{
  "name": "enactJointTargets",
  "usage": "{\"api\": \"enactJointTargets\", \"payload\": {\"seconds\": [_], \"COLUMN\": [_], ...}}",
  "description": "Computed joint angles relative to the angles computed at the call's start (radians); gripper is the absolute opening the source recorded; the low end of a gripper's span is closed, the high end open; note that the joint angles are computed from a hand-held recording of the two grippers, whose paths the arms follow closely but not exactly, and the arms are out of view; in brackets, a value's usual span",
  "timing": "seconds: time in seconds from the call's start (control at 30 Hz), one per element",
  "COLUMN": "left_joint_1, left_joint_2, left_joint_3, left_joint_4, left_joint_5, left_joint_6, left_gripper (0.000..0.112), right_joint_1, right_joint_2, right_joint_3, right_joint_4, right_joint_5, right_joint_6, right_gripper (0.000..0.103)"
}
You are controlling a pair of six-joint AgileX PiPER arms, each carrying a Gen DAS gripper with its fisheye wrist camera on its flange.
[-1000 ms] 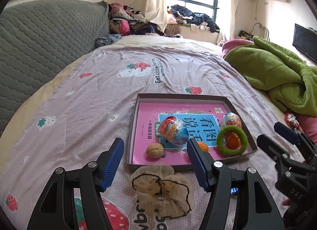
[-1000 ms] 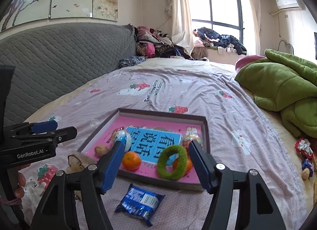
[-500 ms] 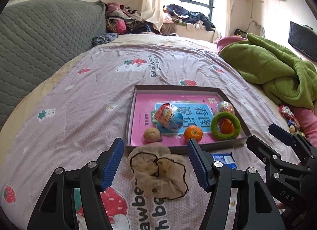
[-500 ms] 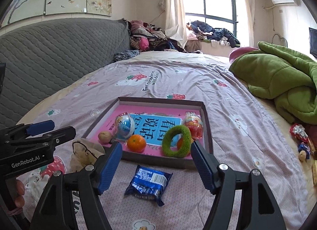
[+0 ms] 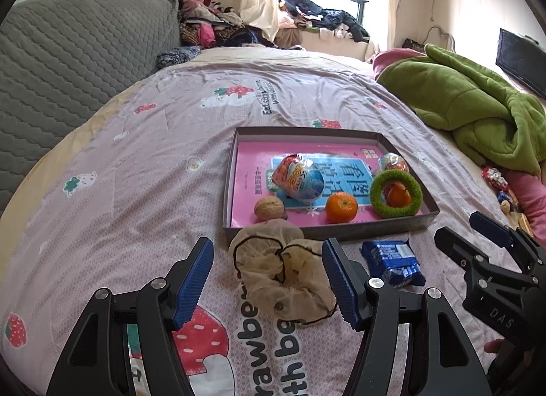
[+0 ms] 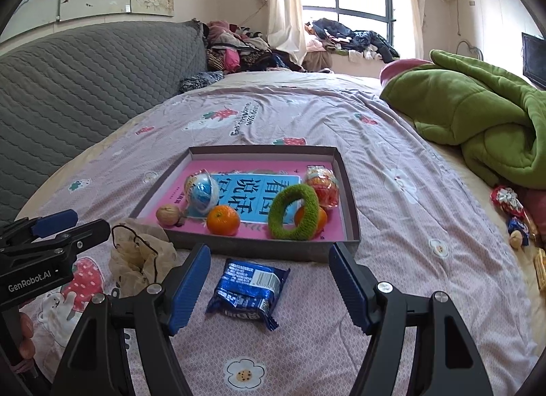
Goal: Organize objects
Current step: 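Move the right tool to the blue snack packet while the left tool approaches the mesh bag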
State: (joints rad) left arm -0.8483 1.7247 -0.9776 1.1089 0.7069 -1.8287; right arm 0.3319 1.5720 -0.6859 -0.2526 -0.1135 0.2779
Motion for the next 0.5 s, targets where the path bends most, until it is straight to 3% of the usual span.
{"api": "enactJointTargets", "payload": {"seconds": [0.27,0.5], "left_joint_1": [0.019,0.043], "left_joint_2": [0.030,0.061], "left_joint_3": [0.014,0.024], "left_joint_4": [-0.024,-0.034], "left_joint_5": [-0.046,-0.087], "left_joint_6": [0.014,0.010], "left_gripper": [0.068,0.068], "right_joint_1": [0.020,0.033], "right_joint_2": [0.029,0.057], "right_joint_3": [-0.008,-0.018], "right_joint_4": [0.304,0.424], "right_joint_5": [0.020,0.028], "right_joint_6": [-0.287,-0.397], "right_gripper": [0.071,0.071]}}
